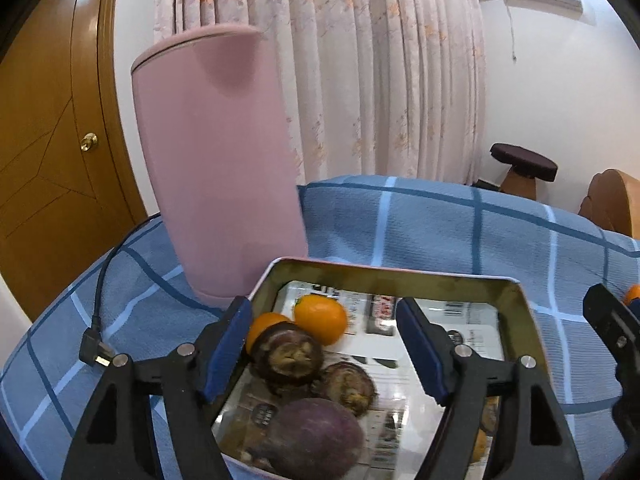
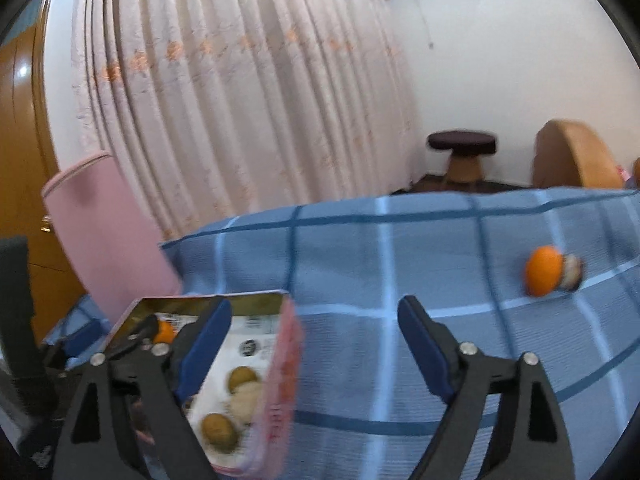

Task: Organize fruits
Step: 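Lower tuber and orange into the pink tin and open both grippers, then withdraw both grippers from the tin toward the last orange and cake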

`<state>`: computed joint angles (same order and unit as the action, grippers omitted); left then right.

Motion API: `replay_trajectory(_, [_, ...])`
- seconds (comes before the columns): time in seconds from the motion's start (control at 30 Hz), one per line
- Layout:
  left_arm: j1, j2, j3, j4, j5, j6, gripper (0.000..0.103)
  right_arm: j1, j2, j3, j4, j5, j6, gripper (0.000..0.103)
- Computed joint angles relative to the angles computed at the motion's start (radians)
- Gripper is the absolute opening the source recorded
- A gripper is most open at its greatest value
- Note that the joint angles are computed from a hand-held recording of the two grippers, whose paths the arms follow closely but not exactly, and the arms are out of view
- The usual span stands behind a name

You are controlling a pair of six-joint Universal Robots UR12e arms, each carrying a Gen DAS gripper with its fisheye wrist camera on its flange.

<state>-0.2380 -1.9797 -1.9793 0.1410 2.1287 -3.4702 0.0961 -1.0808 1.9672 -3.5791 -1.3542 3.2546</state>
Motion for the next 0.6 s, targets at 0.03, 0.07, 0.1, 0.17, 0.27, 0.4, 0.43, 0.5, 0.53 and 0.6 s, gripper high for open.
replay_trajectory(0.03, [-0.003, -0.003, -0.001, 0.018, -0.002, 0.008, 0.076, 0.0, -0.001, 0.002, -0.005, -0.012, -0.007, 0.089])
replay_trajectory(0.07, [-0.007, -0.005, -0.001, 0.033, -0.002, 0.015, 0.076, 0.0, -0.001, 0.005, -0.009, -0.02, -0.012, 0.089])
replay_trajectory(0.1, [-0.011, -0.008, -0.002, 0.047, -0.001, 0.022, 0.076, 0.0, -0.002, 0.007, -0.015, -0.028, -0.018, 0.089])
replay_trajectory(0.17, [-0.021, -0.017, 0.0, 0.08, 0.01, 0.042, 0.076, -0.001, -0.003, 0.012, -0.024, -0.04, -0.029, 0.089])
replay_trajectory(0.27, [-0.033, -0.026, 0.005, 0.092, 0.029, 0.056, 0.076, 0.002, -0.006, 0.02, -0.029, -0.061, -0.067, 0.089])
replay_trajectory(0.4, [-0.04, -0.03, 0.005, 0.107, 0.05, 0.055, 0.076, 0.001, -0.011, 0.027, -0.008, -0.062, -0.104, 0.092])
replay_trajectory(0.43, [-0.041, -0.029, 0.004, 0.109, 0.049, 0.051, 0.076, -0.001, -0.013, 0.029, -0.005, -0.062, -0.107, 0.092])
replay_trajectory(0.5, [-0.041, -0.027, 0.001, 0.11, 0.04, 0.042, 0.076, -0.006, -0.016, 0.035, -0.011, -0.061, -0.106, 0.092])
replay_trajectory(0.53, [-0.042, -0.027, 0.001, 0.109, 0.038, 0.042, 0.076, -0.008, -0.017, 0.036, -0.009, -0.059, -0.107, 0.092])
replay_trajectory(0.6, [-0.048, -0.028, 0.003, 0.103, 0.046, 0.042, 0.076, -0.013, -0.02, 0.039, -0.006, -0.059, -0.111, 0.092])
